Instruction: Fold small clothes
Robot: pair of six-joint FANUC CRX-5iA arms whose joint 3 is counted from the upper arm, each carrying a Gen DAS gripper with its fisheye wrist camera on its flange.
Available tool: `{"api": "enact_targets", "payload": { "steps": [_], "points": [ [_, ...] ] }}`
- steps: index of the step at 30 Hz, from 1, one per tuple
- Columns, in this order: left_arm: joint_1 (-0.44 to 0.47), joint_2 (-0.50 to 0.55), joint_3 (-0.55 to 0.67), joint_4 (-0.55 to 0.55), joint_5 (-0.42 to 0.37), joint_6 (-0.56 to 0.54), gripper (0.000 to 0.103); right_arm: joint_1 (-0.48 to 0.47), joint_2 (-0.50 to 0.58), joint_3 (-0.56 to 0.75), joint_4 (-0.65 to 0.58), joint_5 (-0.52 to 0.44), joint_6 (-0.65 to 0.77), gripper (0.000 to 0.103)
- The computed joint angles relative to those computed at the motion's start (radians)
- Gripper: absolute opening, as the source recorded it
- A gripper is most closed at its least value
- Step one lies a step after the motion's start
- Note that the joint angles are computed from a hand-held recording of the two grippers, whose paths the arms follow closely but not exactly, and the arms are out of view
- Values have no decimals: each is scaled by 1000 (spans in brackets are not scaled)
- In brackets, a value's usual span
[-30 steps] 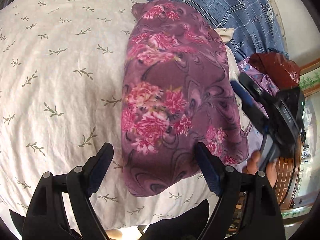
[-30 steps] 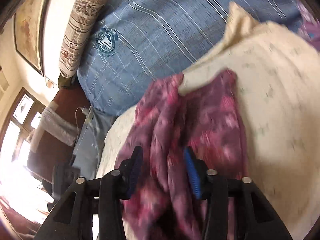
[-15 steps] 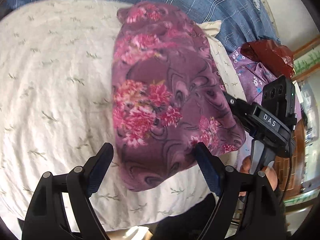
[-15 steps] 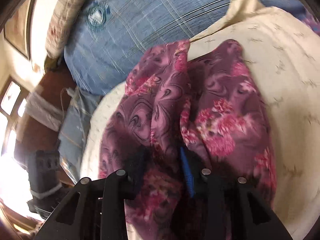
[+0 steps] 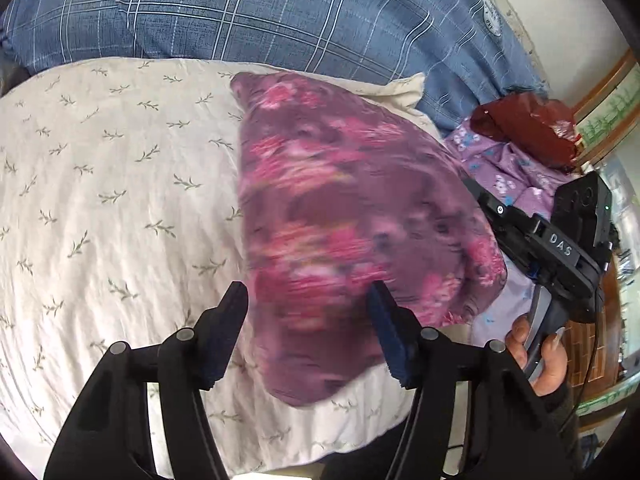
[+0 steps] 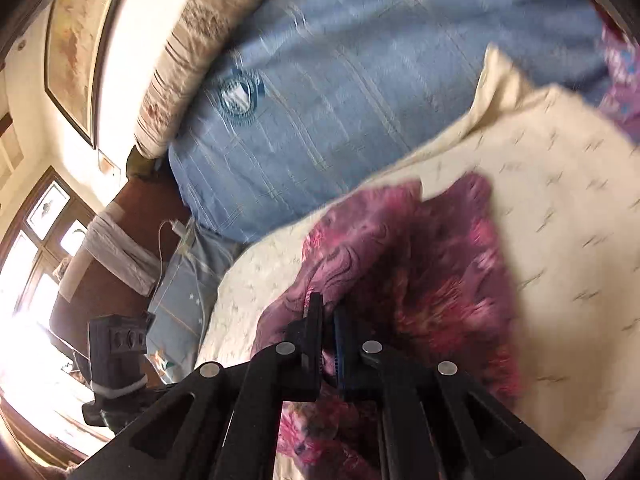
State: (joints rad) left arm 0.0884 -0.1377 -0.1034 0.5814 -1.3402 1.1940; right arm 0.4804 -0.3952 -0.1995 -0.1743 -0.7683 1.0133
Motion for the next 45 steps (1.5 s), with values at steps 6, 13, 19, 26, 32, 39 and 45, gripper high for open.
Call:
{"api": "enact_targets", "payload": {
  "steps": [6, 13, 19, 26, 32, 39, 45],
  "points": [
    [0, 32, 15, -59, -75, 9, 63, -117, 20, -15, -162, -57, 33, 11],
    [17, 19, 8, -7, -52, -48, 64, -6, -220, -198, -96, 117, -23, 49],
    [-59, 21, 3, -124, -42, -28, 65, 256, -160, -292, 449, -87, -403, 16],
    [19, 34, 83, -61, -106, -89, 66, 257, -321, -359, 454, 83, -558, 70],
    [-57, 192, 331, -124, -186, -21, 68, 305, -316, -406, 495, 83, -624, 72],
    [-280, 480, 806, -342, -407, 122, 70, 321, -234, -386, 350, 225, -435, 72],
    [-435, 759, 1236, -552, -608, 242, 70, 289, -215, -401, 254, 273, -369, 71]
  ]
}}
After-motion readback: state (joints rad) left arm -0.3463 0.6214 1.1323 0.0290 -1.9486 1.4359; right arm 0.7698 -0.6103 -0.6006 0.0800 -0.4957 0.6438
